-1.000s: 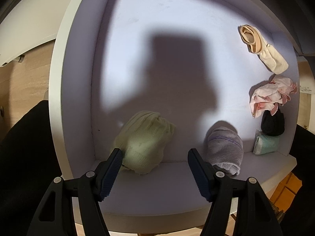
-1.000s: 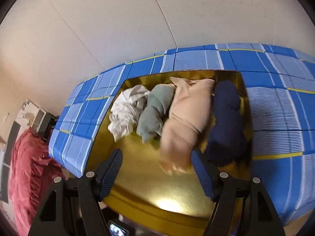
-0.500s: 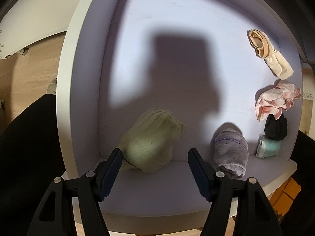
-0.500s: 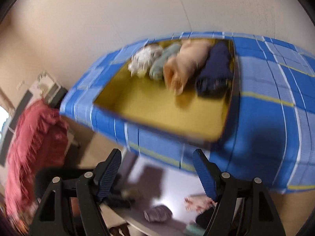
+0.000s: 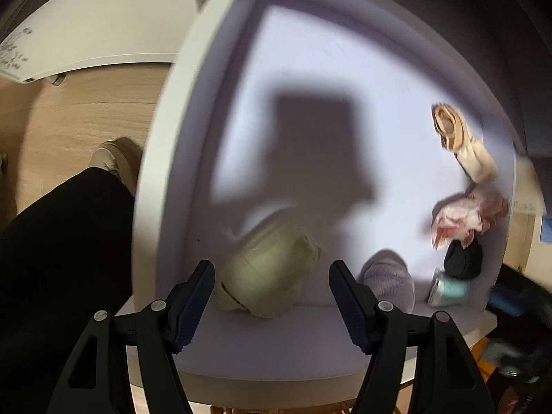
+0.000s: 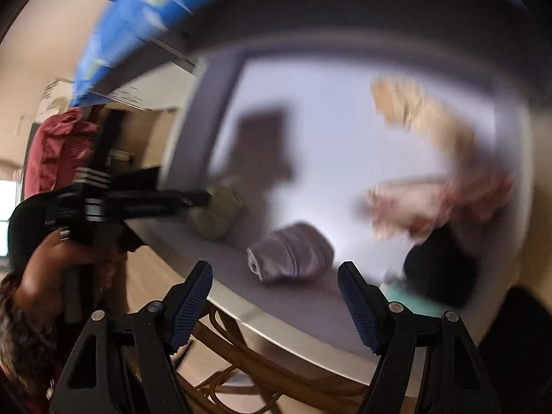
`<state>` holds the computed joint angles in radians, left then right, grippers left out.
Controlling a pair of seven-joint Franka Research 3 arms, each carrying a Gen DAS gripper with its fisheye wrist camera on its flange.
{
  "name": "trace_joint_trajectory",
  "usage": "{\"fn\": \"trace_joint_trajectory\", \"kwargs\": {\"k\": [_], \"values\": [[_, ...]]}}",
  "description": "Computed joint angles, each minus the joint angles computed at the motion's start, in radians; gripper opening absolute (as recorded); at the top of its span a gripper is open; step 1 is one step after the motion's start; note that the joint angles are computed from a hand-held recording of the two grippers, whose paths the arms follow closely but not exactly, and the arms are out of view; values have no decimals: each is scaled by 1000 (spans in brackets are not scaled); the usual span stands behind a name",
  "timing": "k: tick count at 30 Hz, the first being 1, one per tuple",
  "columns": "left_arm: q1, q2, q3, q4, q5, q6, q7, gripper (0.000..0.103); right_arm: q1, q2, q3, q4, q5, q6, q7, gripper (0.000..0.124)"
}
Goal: Organize soft objects
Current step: 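Move the open right tool back toward the drawer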
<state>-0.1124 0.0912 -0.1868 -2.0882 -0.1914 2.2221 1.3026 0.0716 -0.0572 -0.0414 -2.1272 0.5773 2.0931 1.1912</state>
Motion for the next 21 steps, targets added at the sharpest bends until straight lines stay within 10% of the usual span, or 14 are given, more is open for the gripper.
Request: {"fn": "trace_joint_trajectory", "kwargs": {"k": [16,21], "values": [[-1,4,1,1,18,-13,-25,70,25,269,44,148,2,-111,156,86],[-6,24,-5,16,35,-29,-23,70,30,282,49,144,-19,-100,164,69]]}}
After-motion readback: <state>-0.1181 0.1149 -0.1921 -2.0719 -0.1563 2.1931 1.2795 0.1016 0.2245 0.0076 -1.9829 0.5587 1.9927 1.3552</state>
